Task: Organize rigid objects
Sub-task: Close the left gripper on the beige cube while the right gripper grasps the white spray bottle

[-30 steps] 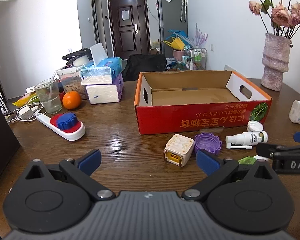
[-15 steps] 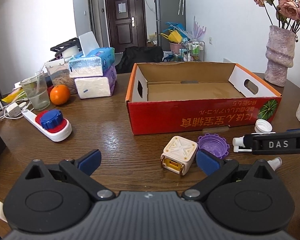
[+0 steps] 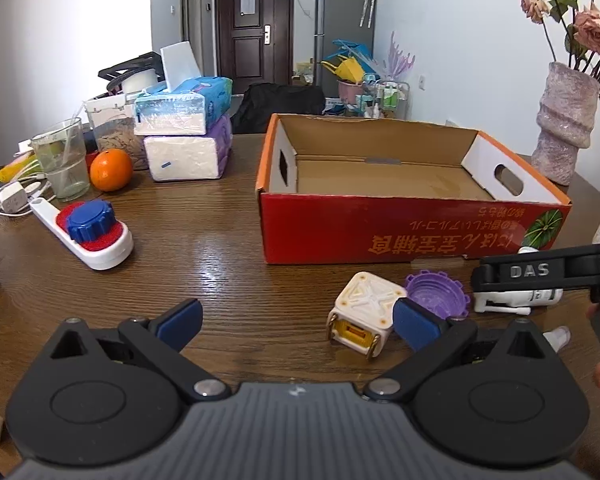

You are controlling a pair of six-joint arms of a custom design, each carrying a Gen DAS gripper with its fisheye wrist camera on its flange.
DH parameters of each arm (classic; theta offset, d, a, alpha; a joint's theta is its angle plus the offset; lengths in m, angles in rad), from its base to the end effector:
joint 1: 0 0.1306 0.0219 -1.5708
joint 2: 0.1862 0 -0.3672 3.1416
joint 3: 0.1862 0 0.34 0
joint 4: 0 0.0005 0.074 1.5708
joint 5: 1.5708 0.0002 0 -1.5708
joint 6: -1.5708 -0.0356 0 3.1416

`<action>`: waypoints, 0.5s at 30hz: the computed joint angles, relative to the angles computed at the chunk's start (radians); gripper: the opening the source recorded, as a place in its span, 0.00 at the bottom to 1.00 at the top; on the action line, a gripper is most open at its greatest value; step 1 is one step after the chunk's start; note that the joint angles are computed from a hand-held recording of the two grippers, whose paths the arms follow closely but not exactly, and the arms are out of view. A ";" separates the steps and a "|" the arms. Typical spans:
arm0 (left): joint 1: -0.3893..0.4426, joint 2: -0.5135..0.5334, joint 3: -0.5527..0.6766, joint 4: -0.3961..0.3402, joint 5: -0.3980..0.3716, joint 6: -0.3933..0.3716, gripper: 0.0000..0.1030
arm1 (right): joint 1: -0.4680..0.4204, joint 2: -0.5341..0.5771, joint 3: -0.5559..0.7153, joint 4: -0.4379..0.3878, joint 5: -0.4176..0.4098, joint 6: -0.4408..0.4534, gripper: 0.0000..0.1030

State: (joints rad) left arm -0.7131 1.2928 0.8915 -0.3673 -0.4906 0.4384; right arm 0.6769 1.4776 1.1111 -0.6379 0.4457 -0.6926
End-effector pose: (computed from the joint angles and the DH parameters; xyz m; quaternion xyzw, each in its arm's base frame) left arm 0.2957 -0.2342 0.2900 0.0284 0.8976 -0.0187 0.4394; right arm 0.3453 0.2571 0.2847 0.0691 0.9359 0.0080 0.3453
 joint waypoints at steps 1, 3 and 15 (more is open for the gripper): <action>0.001 0.000 0.000 0.004 0.007 -0.002 1.00 | 0.002 0.007 0.010 -0.010 0.007 -0.006 1.00; 0.001 0.001 0.000 0.010 0.015 -0.008 1.00 | 0.002 0.023 0.027 -0.028 0.014 -0.014 1.00; -0.008 0.017 0.006 0.018 0.014 -0.017 1.00 | -0.003 0.046 0.018 -0.025 0.011 -0.029 0.94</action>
State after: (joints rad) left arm -0.7209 1.3102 0.8971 -0.3491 -0.4770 0.4217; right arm 0.6742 1.5236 1.1293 -0.6632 0.4563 -0.7221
